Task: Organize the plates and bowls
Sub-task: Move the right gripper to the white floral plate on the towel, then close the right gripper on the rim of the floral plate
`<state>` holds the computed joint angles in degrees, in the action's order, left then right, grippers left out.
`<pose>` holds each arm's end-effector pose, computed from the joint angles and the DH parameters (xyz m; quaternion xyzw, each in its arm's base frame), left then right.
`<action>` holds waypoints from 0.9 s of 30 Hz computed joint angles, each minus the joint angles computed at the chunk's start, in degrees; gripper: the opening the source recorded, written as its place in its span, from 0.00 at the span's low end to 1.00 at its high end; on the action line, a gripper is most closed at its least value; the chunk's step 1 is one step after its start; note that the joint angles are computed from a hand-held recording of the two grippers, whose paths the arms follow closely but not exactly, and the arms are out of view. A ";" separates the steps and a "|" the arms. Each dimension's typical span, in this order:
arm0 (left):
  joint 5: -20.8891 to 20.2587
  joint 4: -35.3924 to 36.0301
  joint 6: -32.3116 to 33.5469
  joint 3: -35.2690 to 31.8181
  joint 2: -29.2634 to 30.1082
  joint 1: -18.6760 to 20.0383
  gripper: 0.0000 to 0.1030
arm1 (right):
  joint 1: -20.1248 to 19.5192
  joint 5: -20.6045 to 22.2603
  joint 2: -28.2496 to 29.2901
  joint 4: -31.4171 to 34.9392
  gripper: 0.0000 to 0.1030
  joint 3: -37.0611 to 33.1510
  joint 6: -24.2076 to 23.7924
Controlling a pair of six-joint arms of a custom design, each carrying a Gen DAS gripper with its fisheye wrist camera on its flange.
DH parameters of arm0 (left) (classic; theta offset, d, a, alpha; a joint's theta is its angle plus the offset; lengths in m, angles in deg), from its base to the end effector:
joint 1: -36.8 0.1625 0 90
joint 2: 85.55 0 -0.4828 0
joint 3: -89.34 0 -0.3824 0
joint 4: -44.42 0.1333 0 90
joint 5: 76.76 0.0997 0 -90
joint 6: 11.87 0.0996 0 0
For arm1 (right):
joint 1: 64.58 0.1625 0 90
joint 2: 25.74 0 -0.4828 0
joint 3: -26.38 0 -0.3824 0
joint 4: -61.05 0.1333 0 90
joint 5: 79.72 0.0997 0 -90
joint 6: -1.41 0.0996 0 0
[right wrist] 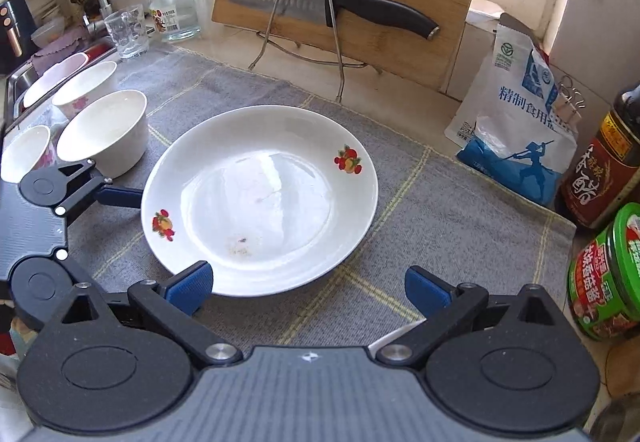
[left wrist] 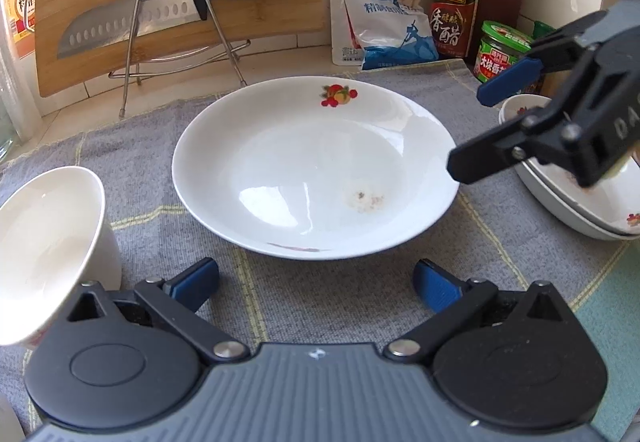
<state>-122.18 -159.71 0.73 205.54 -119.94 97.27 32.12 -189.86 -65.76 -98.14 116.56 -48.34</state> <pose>-0.1066 -0.6005 0.0500 0.2209 0.8673 -0.3083 0.3224 0.1846 -0.7229 0.1235 0.4338 -0.8693 0.0881 0.2201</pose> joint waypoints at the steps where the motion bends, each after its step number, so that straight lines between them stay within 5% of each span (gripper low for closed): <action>1: -0.16 -0.63 0.46 -0.04 0.15 0.08 1.00 | -0.10 0.02 0.68 1.59 1.00 -1.55 0.53; 27: -1.66 -4.69 3.93 -0.83 1.14 0.57 1.00 | -1.31 7.16 15.27 40.91 1.00 -33.88 2.04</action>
